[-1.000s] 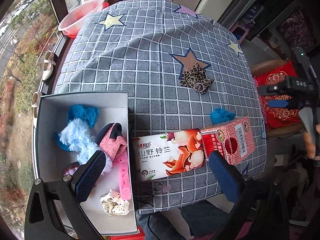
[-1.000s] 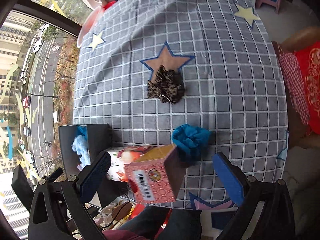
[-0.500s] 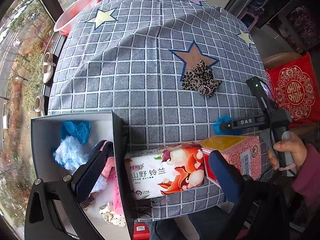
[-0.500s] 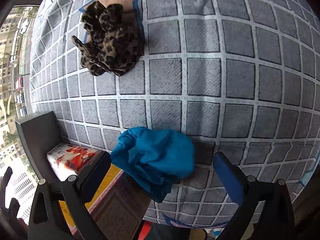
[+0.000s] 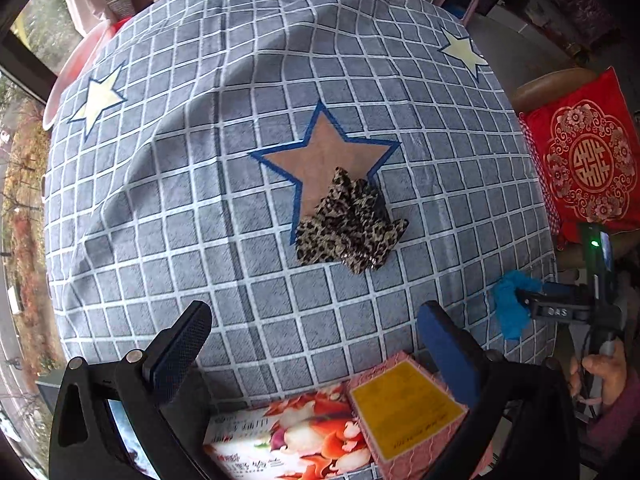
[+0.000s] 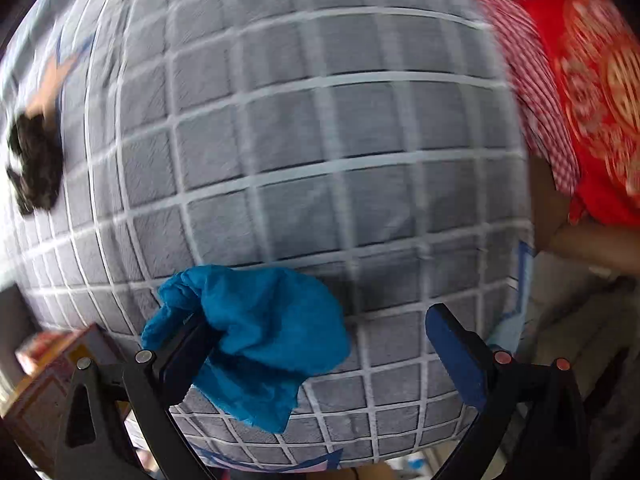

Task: Organize soft objects
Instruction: 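Grasp the leopard-print scrunchie with the left tool while the right grasps the blue glove, then lift the leopard scrunchie and blue glove and carry both over the white box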

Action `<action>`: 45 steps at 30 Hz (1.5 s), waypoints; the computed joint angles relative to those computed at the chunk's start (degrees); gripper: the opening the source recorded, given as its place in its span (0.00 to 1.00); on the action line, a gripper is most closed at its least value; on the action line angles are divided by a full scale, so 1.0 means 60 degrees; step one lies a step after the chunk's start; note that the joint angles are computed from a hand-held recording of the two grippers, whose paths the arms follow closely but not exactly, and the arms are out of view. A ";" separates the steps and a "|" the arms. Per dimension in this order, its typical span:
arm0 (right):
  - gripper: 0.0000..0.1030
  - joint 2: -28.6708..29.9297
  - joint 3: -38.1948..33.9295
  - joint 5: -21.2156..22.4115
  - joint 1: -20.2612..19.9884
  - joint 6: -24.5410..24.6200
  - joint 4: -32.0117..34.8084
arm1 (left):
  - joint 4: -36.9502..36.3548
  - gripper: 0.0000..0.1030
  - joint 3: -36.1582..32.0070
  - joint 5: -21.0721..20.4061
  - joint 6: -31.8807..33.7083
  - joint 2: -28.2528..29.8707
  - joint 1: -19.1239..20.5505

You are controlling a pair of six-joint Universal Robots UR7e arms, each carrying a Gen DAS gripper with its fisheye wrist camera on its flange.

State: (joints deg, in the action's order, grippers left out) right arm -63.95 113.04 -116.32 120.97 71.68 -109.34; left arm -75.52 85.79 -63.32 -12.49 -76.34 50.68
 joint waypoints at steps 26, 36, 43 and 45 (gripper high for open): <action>1.00 0.1708 -0.0535 -0.0750 0.0901 -0.0544 -0.0979 | -0.1520 1.00 0.1093 0.0911 0.0151 0.1723 0.0701; 1.00 0.1654 -0.0437 -0.1132 0.0782 -0.0574 -0.1226 | -0.1655 1.00 0.1217 0.1009 0.0206 0.1796 0.0849; 0.93 0.1653 -0.0517 -0.1051 0.0892 -0.0729 -0.0924 | -0.1664 0.77 0.1277 0.0836 0.0547 0.1575 0.0598; 0.81 0.1653 -0.0587 -0.1092 0.0961 -0.0755 -0.0841 | -0.1824 0.53 0.1407 0.0584 0.1082 0.1440 0.0427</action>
